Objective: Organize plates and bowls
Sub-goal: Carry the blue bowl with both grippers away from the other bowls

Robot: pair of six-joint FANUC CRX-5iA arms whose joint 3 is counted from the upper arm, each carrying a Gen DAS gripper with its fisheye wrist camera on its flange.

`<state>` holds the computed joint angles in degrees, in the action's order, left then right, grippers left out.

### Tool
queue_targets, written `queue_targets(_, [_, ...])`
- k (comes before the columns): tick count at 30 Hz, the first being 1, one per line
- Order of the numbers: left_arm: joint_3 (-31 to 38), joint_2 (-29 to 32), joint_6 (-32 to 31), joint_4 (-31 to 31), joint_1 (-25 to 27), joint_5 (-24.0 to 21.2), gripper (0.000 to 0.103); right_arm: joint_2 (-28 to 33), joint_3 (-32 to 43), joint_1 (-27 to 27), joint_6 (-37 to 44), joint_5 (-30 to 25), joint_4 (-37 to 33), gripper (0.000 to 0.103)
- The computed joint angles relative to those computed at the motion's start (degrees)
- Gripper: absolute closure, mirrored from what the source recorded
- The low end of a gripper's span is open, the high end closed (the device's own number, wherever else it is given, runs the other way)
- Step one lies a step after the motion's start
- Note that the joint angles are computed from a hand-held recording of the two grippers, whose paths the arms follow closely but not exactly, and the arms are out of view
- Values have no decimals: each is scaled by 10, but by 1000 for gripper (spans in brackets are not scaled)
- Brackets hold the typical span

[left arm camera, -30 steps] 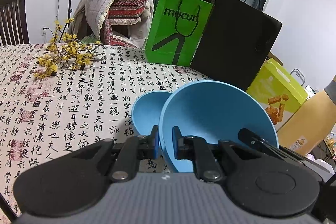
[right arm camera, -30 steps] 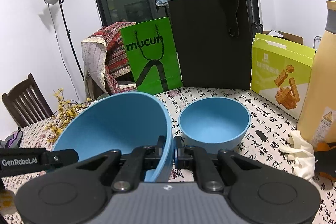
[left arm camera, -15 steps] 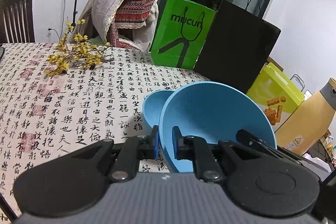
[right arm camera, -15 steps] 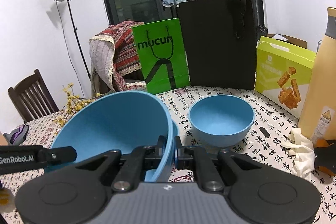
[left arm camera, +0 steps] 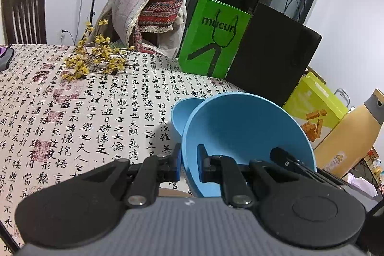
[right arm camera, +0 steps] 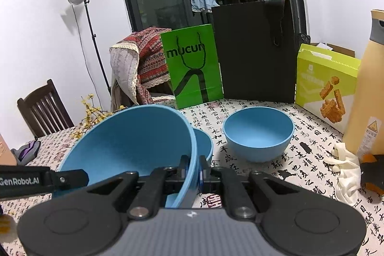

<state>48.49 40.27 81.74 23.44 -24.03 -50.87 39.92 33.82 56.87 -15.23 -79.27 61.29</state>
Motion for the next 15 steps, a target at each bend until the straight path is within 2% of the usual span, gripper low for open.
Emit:
queue_targets(12, [-64, -40, -8, 12, 8, 34, 90, -8, -21, 8, -14, 23, 20, 95])
queue_targets(15, [-60, -39, 2, 6, 10, 22, 90, -13, -29, 7, -22, 36, 17, 95])
